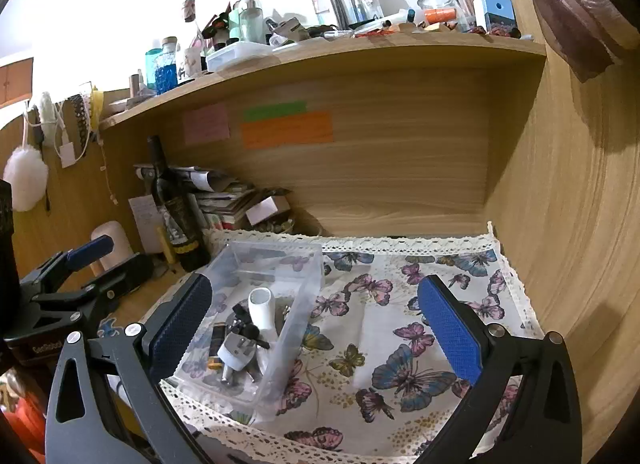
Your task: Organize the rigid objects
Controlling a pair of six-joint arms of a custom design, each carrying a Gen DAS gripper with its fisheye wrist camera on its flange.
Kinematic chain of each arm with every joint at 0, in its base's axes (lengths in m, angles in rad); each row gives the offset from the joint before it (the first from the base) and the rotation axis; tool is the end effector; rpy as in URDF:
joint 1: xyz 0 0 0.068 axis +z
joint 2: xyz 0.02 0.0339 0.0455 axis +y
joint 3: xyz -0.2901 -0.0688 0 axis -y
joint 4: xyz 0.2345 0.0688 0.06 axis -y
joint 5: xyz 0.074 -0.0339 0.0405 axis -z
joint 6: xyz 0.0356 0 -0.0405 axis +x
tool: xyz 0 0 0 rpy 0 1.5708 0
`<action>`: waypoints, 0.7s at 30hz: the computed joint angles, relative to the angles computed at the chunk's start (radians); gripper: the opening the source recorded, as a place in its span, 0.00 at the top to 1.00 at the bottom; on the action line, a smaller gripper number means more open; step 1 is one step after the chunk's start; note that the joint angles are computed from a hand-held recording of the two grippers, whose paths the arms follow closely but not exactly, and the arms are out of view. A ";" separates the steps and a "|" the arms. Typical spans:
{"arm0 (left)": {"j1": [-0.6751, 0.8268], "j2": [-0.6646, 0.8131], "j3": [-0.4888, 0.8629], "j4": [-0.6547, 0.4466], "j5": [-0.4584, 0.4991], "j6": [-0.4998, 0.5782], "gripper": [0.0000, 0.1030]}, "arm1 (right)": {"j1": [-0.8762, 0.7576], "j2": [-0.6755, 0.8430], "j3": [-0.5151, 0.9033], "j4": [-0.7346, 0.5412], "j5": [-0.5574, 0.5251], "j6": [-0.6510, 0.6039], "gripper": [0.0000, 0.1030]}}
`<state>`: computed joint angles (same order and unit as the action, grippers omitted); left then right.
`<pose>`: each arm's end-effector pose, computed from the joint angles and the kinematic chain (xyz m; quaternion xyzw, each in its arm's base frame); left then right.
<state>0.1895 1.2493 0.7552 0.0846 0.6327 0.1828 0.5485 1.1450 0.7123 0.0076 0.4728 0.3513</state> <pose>0.2568 0.0278 0.2895 0.1680 0.7952 -0.1591 0.5605 0.2086 0.1084 0.2902 0.0459 0.8255 0.0519 0.5601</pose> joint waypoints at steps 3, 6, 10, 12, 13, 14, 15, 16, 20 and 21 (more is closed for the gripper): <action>0.001 0.000 0.001 -0.002 0.003 0.000 0.02 | 0.008 0.000 0.002 -0.004 0.019 0.006 0.00; 0.001 -0.002 -0.003 0.009 0.001 -0.003 0.02 | 0.013 -0.001 0.003 -0.006 0.030 0.008 0.00; 0.000 -0.007 -0.006 0.018 0.000 -0.012 0.02 | 0.023 -0.004 0.003 -0.006 0.044 0.007 0.00; 0.000 -0.004 -0.002 0.014 0.000 -0.016 0.01 | 0.025 -0.001 0.003 -0.006 0.045 0.008 0.00; 0.000 -0.002 0.000 0.012 0.000 -0.016 0.02 | 0.025 0.000 0.005 -0.006 0.044 0.008 0.00; -0.001 0.000 0.003 0.009 -0.001 -0.017 0.02 | 0.028 0.003 0.006 -0.007 0.046 0.009 0.00; -0.001 0.002 0.004 0.008 -0.002 -0.017 0.02 | 0.029 0.004 0.007 -0.006 0.047 0.008 0.00; -0.001 0.004 0.005 0.008 -0.003 -0.019 0.02 | 0.030 0.006 0.007 -0.005 0.048 0.007 0.00; -0.002 0.009 0.005 0.009 -0.006 -0.019 0.02 | 0.030 0.010 0.012 -0.009 0.048 0.008 0.00; -0.002 0.010 0.005 0.009 -0.005 -0.019 0.02 | 0.030 0.010 0.013 -0.009 0.048 0.009 0.00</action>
<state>0.1871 1.2590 0.7606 0.0935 0.6275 0.1637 0.5787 1.1554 0.7252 -0.0018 0.5210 0.3601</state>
